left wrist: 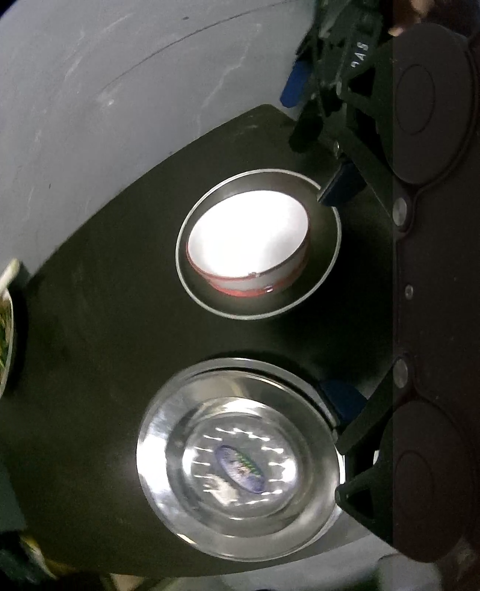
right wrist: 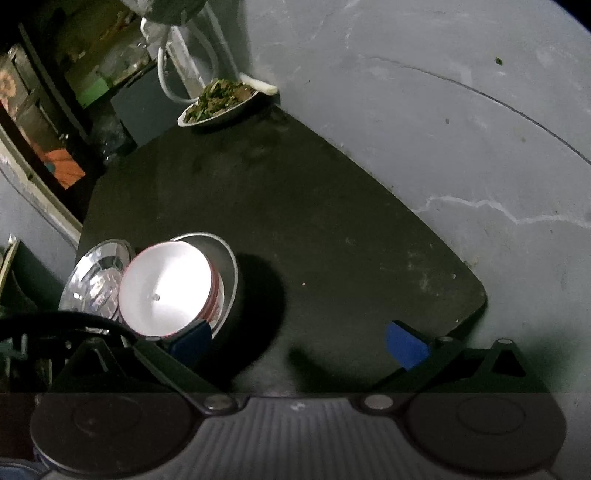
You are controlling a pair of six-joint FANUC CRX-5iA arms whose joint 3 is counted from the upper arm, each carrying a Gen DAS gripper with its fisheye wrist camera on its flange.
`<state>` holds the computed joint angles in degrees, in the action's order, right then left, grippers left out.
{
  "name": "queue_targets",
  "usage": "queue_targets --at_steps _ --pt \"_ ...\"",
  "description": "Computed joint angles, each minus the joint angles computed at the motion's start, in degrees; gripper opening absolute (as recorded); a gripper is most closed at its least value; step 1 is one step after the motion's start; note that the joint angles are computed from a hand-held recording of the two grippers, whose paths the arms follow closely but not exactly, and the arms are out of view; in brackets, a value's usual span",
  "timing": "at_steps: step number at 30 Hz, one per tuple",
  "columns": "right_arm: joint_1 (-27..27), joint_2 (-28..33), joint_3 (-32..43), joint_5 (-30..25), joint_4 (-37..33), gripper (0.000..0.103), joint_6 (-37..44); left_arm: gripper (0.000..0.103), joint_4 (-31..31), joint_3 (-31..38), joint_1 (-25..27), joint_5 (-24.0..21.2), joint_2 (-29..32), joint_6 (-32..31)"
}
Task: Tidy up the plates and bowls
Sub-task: 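Lift the open left tool away from the stacked bowls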
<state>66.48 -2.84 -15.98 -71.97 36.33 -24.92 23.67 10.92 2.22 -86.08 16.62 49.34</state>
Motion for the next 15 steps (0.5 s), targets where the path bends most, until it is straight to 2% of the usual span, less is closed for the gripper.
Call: queue_targets --at_steps 5,15 --pt "-1.51 0.45 1.39 0.22 -1.47 0.103 6.08 0.088 1.60 -1.48 1.23 0.14 0.33 6.27" --pt "-6.86 2.52 6.20 1.91 -6.95 0.103 24.88 0.078 6.80 -8.71 3.53 3.11 -1.85 11.11"
